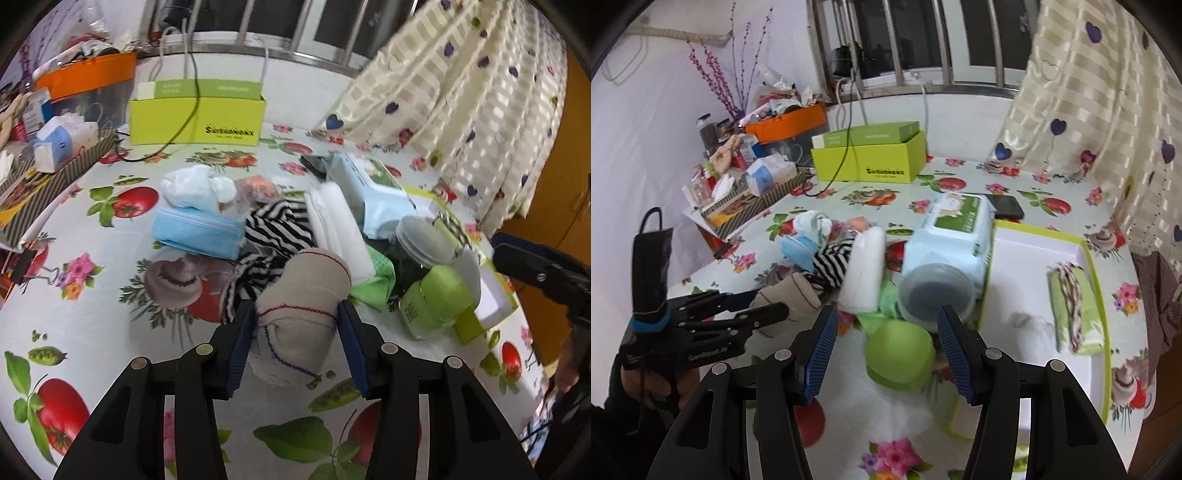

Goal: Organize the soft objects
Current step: 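Grasp the white folded cloth with the right gripper, then lift the white cloth toward the tray with the right gripper while the left holds the rolled sock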

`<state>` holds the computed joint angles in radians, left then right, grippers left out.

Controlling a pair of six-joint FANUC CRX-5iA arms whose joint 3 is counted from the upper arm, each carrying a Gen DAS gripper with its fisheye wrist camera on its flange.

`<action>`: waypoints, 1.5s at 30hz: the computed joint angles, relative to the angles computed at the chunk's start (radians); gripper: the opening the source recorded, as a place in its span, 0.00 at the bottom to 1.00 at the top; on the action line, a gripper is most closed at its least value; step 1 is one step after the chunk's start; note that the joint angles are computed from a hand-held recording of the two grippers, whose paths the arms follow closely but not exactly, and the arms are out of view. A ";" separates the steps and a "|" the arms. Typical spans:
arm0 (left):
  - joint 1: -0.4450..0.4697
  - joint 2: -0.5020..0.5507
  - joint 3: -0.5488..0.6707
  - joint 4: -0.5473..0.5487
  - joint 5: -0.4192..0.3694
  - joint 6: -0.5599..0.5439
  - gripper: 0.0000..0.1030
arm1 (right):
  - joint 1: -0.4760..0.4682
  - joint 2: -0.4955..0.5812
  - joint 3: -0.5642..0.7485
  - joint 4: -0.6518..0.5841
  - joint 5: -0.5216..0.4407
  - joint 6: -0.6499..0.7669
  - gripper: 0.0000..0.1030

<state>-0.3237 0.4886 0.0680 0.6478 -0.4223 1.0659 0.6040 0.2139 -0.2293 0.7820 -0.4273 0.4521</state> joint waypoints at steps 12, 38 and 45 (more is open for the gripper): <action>0.017 -0.040 -0.095 0.175 0.063 -0.120 0.46 | 0.022 0.242 0.405 -0.317 -0.231 0.457 0.54; 0.028 -0.055 -0.171 0.369 0.095 -0.265 0.46 | 0.012 0.516 0.787 -0.369 -0.519 0.606 0.22; 0.027 -0.080 -0.174 0.300 0.115 -0.193 0.46 | 0.026 0.400 0.621 -0.328 -0.368 0.535 0.22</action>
